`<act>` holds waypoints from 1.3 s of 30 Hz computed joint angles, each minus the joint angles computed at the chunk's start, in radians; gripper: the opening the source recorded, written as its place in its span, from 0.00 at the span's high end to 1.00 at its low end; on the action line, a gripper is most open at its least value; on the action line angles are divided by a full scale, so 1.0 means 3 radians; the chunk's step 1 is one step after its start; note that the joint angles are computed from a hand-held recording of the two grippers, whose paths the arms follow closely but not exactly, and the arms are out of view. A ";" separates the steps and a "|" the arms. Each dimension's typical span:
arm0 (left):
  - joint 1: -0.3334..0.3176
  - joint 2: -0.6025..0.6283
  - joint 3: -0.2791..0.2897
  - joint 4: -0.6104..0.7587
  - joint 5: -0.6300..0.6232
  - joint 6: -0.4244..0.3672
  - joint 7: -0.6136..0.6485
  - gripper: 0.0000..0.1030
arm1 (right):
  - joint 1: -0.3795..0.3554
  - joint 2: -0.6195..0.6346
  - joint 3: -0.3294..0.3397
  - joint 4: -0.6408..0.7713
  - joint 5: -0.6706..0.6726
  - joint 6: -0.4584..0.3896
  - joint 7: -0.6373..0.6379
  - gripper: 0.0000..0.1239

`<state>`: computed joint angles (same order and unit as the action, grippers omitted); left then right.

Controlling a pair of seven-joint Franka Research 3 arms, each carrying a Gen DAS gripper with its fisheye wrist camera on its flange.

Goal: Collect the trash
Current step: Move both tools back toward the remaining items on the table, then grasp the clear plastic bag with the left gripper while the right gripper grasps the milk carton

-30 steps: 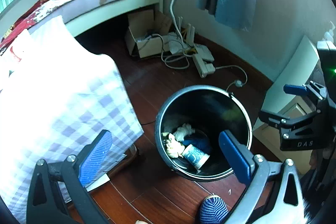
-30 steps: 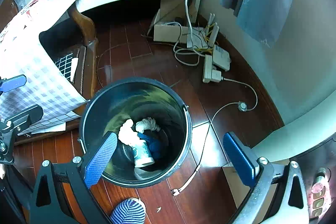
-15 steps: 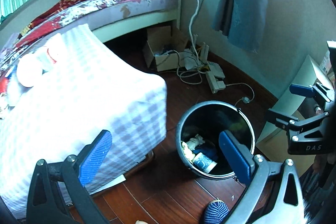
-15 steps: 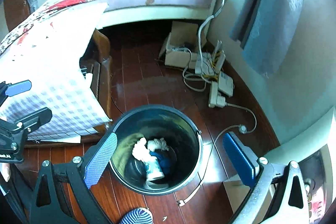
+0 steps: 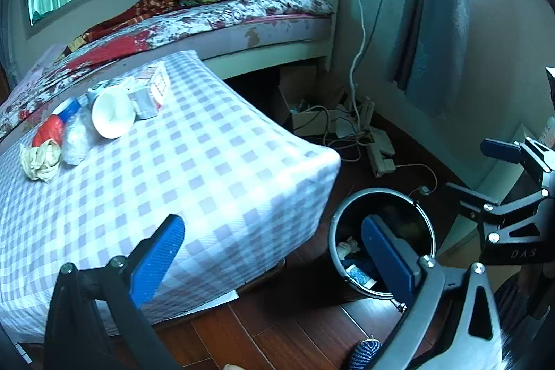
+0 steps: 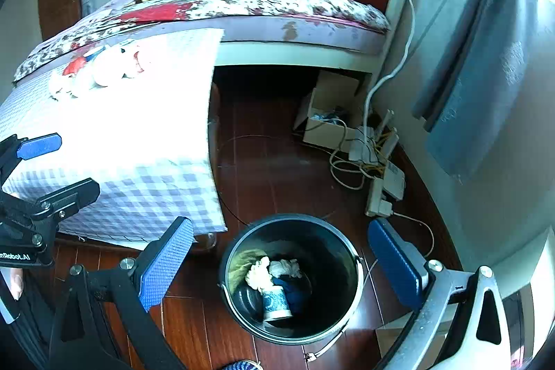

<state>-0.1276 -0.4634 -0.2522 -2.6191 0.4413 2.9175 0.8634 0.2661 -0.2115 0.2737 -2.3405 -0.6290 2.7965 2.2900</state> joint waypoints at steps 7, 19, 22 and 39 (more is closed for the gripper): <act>0.0112 -0.0247 0.0091 -0.0171 -0.0009 -0.0032 -0.0015 0.01 | 0.0134 0.0215 0.0036 0.0280 -0.0122 -0.0009 0.0021 0.18; 0.0514 -0.0676 0.0275 -0.0497 -0.0002 -0.0122 0.0013 0.01 | 0.0695 0.0894 -0.0170 0.1051 -0.0200 -0.0009 -0.0124 0.18; 0.0635 -0.0781 0.0352 -0.0587 -0.0013 -0.0159 0.0050 0.01 | 0.0864 0.1115 -0.0240 0.1309 -0.0145 -0.0034 -0.0187 0.18; 0.0970 0.0366 0.0714 0.0081 -0.0220 0.0369 0.0551 0.22 | 0.1318 0.2773 -0.0528 0.3538 0.0933 -0.0573 -0.1082 0.39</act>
